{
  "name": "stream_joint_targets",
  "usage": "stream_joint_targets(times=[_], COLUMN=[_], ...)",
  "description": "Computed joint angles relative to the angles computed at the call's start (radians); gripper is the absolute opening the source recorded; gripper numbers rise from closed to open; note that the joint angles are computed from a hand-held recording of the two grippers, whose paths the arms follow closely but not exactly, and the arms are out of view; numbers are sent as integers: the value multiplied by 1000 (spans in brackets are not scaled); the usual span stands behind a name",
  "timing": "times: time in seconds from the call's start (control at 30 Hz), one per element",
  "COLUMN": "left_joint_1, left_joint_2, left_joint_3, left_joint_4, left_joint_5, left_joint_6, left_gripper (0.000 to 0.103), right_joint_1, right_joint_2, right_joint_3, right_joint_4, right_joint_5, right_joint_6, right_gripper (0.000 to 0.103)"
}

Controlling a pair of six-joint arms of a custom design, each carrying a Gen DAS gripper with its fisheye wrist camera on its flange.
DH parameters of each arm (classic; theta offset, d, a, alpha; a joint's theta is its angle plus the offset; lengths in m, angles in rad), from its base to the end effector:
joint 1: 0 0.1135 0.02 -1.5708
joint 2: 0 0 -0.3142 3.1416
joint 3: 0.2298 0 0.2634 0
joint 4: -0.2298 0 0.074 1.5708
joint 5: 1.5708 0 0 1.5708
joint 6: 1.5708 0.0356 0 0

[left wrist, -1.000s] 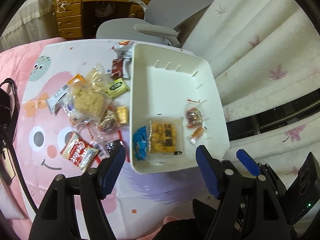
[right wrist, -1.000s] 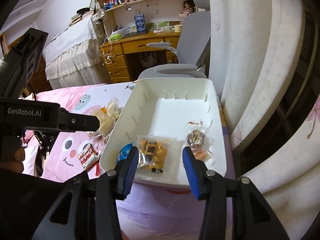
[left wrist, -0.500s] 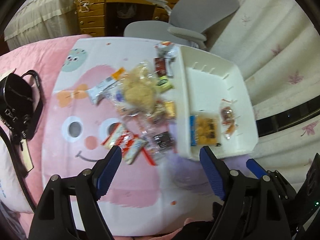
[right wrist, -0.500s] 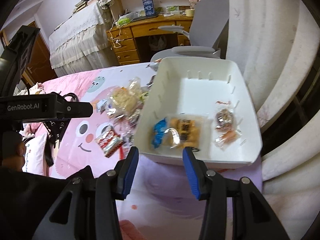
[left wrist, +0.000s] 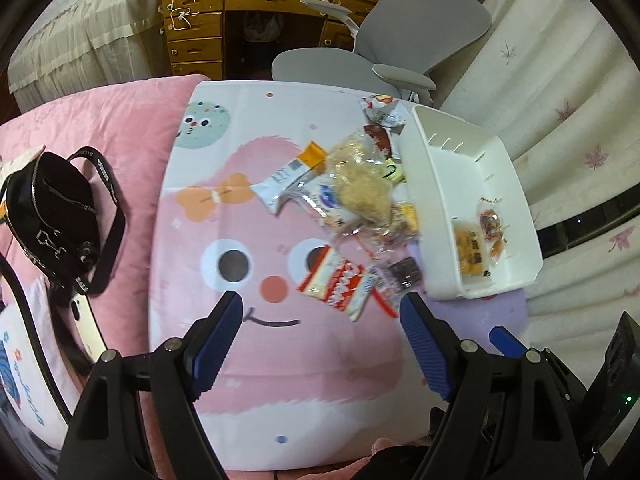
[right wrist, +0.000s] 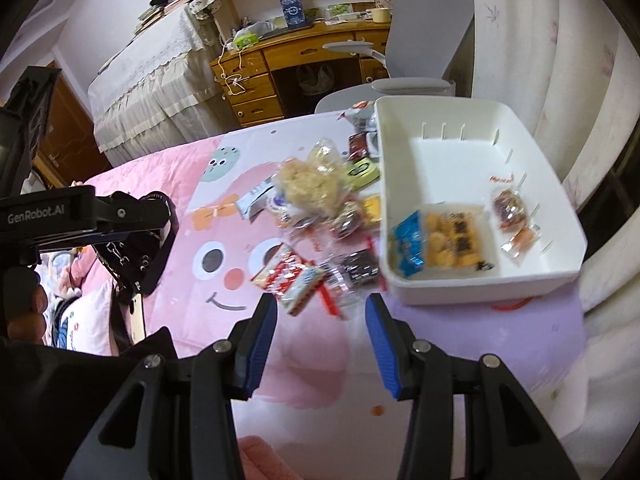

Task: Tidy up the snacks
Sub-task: 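Move both grippers back toward the remaining snack pile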

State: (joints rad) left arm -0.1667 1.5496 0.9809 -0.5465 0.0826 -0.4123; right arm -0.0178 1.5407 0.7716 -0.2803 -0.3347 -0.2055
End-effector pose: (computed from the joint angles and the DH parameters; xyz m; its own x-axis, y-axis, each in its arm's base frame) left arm 0.3051 -0.0543 0.2418 -0.8920 -0.2549 -0.3734 -0.1705 0.9546 -0.2442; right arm 0.2903 0.0065 0.1990 -0.8188 -0.1782 -0.5457 -0.3206 0.9305 0.1772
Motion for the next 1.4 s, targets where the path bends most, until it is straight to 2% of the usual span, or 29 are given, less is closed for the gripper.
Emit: stream_joint_targets(times=[0.27, 0.43, 0.83, 1.07, 1.23, 1.33, 1.4], left_joint_1=[138, 192, 213, 184, 162, 147, 141], left_joint_2=[-6, 10, 104, 224, 375, 475, 539], left_joint_3=[-48, -56, -11, 114, 265, 360, 417], left_joint_4=[-26, -47, 18, 5, -69, -111, -119], left_joint_5=[86, 126, 78, -3, -45, -84, -96], left_joint_6=[202, 261, 288, 328, 331, 325, 325], left_gripper=[80, 80, 80, 80, 80, 86, 86], right_joint_1=[156, 243, 292, 275, 263, 265, 269], right_joint_2=[-33, -27, 80, 240, 358, 434, 469], right_joint_3=[-125, -169, -132, -12, 84, 137, 162], right_joint_4=[110, 130, 138, 147, 149, 145, 138], right_joint_5=[83, 129, 137, 123, 118, 129, 139], right_joint_6=[236, 357, 397, 405, 410, 408, 400], right_gripper=[47, 47, 48, 48, 48, 49, 50])
